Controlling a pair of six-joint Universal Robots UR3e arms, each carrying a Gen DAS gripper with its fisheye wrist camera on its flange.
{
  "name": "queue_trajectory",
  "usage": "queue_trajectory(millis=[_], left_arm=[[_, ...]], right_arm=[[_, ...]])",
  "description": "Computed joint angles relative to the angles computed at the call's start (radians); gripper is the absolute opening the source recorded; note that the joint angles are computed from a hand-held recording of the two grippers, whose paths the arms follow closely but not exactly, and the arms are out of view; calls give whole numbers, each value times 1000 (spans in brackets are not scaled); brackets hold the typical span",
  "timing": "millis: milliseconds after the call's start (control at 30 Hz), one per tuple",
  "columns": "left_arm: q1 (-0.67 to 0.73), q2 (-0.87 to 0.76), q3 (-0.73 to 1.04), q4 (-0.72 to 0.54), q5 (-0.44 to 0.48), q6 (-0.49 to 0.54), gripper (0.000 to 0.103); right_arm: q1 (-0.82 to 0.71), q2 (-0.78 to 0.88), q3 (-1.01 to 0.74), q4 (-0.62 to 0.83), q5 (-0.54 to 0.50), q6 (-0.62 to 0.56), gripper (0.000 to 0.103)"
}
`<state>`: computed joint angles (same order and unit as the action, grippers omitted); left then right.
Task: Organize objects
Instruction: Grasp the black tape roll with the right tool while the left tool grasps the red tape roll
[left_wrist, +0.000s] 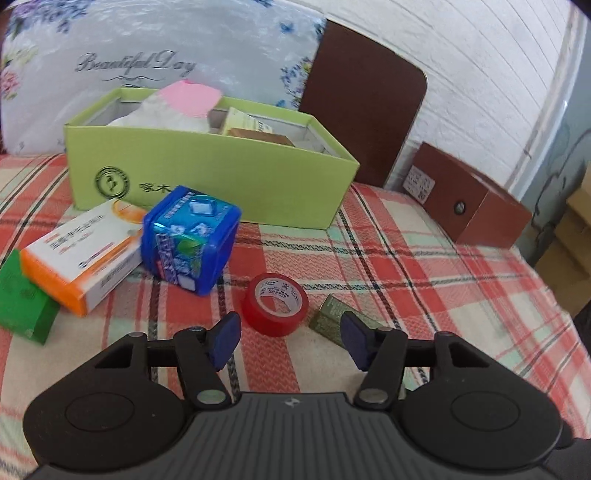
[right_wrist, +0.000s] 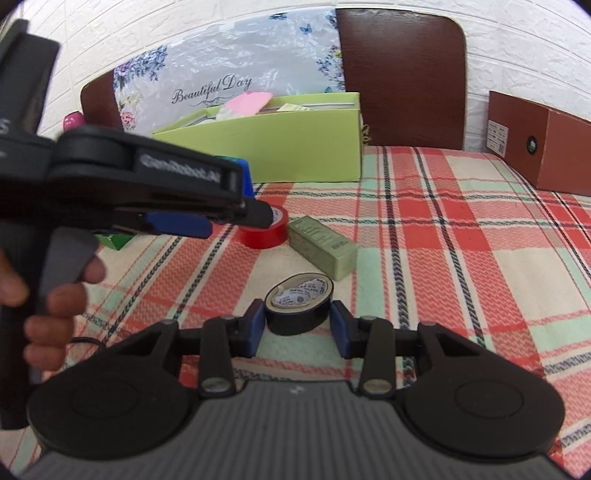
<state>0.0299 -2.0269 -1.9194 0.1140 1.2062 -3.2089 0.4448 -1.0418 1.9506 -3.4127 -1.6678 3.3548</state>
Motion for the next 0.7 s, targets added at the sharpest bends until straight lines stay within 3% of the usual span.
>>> queue_trajectory(millis=[300,433,533,700], left_arm=[[-30,-124,176,-74,36,-34,60],[7,-116,139,-46,-21,-64,30],[37,-70,57,-15,-66,-29,15],[46,-13,-41,12,-68,2,12]], right_arm=[[-3,-34,20,19,-1,-4,33],[1,-50,24,40,14,-13,33],[7,-56,25,47,34,-23,33],[26,-42,2,67,41,-22,33]])
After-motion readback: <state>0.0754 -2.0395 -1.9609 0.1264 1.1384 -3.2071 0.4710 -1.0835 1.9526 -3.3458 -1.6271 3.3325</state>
